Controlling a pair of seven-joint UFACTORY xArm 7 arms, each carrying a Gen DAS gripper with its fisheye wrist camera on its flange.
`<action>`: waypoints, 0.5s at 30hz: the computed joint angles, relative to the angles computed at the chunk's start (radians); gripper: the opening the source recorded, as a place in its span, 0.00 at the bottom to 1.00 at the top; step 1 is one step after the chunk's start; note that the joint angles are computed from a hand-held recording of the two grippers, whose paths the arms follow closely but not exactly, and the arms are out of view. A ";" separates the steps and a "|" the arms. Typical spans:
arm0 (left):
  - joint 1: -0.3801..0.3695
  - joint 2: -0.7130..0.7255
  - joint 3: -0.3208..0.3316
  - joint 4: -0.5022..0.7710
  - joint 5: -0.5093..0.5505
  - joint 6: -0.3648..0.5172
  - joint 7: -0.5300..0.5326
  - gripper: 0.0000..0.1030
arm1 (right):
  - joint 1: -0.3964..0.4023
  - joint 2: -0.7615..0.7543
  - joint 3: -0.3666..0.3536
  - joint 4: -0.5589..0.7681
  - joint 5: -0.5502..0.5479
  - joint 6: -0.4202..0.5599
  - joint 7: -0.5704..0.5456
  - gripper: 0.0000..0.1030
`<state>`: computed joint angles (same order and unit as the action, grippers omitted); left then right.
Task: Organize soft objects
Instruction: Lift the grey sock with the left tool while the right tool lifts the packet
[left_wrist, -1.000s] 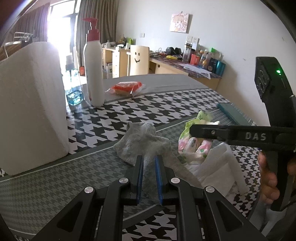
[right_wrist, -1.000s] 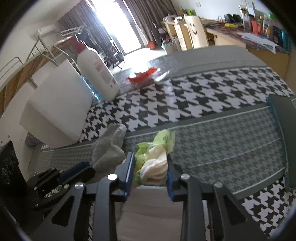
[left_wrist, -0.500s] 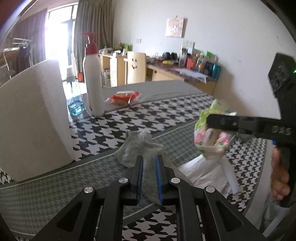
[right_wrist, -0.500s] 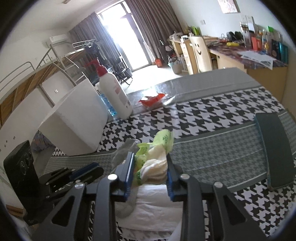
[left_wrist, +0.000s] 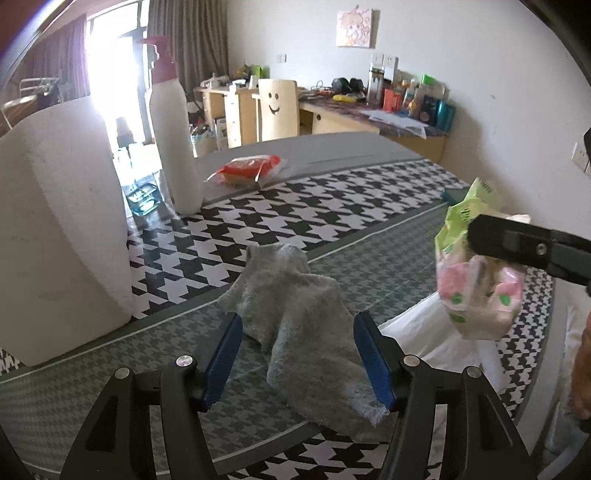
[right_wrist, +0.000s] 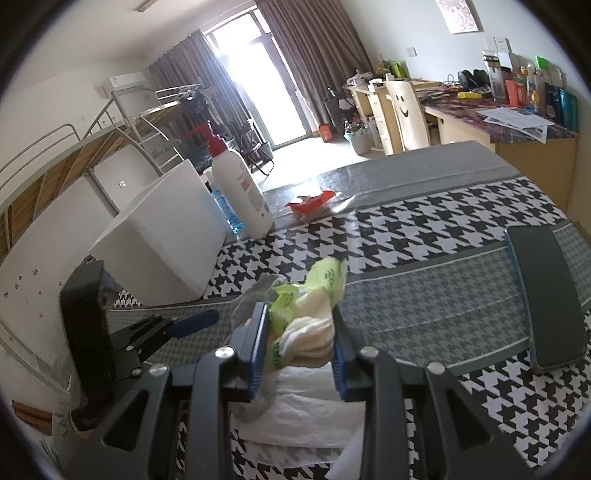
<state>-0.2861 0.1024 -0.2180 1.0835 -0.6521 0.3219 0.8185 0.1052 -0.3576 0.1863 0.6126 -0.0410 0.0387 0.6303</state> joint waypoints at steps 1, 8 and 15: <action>-0.002 0.005 0.001 0.004 0.008 0.002 -0.011 0.62 | 0.009 -0.001 -0.009 -0.004 0.005 -0.003 -0.004 0.34; -0.017 0.045 0.016 0.028 0.183 0.031 -0.164 0.48 | 0.046 -0.019 -0.044 -0.029 0.034 -0.017 -0.036 0.34; 0.000 0.056 0.004 0.029 0.227 0.007 -0.219 0.10 | 0.060 -0.030 -0.054 -0.043 0.057 -0.023 -0.059 0.34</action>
